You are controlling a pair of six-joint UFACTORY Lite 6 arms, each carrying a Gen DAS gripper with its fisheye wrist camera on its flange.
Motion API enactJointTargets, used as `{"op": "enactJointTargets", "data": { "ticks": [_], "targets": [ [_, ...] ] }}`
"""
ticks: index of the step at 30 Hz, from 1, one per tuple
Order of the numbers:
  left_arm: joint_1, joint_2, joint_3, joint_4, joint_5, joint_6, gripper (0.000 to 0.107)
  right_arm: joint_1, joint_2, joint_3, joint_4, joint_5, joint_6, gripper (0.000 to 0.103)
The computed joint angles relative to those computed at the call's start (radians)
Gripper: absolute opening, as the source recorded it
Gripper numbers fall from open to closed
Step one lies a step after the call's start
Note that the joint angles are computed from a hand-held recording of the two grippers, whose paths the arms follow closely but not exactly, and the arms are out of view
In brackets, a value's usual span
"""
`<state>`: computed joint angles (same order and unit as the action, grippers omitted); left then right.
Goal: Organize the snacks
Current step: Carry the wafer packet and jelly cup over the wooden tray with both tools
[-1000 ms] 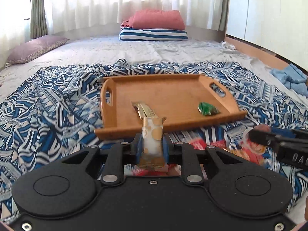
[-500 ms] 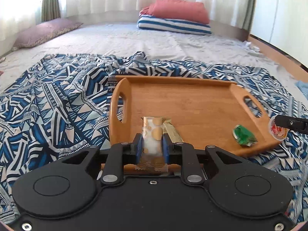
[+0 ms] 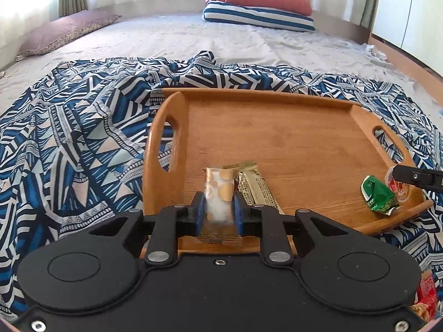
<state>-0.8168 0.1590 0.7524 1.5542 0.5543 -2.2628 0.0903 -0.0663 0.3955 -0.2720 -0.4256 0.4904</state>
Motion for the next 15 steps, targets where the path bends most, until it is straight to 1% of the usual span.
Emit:
{"op": "enactJointTargets", "data": {
  "ticks": [3, 6, 11, 13, 15],
  "targets": [
    [0.006, 0.031, 0.02, 0.018, -0.007, -0.02, 0.021, -0.002, 0.005, -0.003, -0.007, -0.017, 0.007, 0.048],
    [0.011, 0.051, 0.036, 0.038, -0.02, -0.037, 0.021, -0.01, 0.011, 0.003, -0.05, -0.021, 0.043, 0.048],
    [0.007, 0.076, 0.061, 0.031, -0.013, -0.009, 0.021, -0.014, 0.028, 0.012, -0.074, -0.032, 0.059, 0.048],
    [0.01, 0.08, 0.064, 0.041, -0.02, -0.019, 0.021, -0.023, 0.033, 0.016, -0.108, -0.037, 0.091, 0.048],
    [0.013, 0.082, 0.065, 0.057, -0.027, -0.034, 0.021, -0.048, 0.04, 0.021, -0.194, -0.05, 0.175, 0.048]
  ]
}}
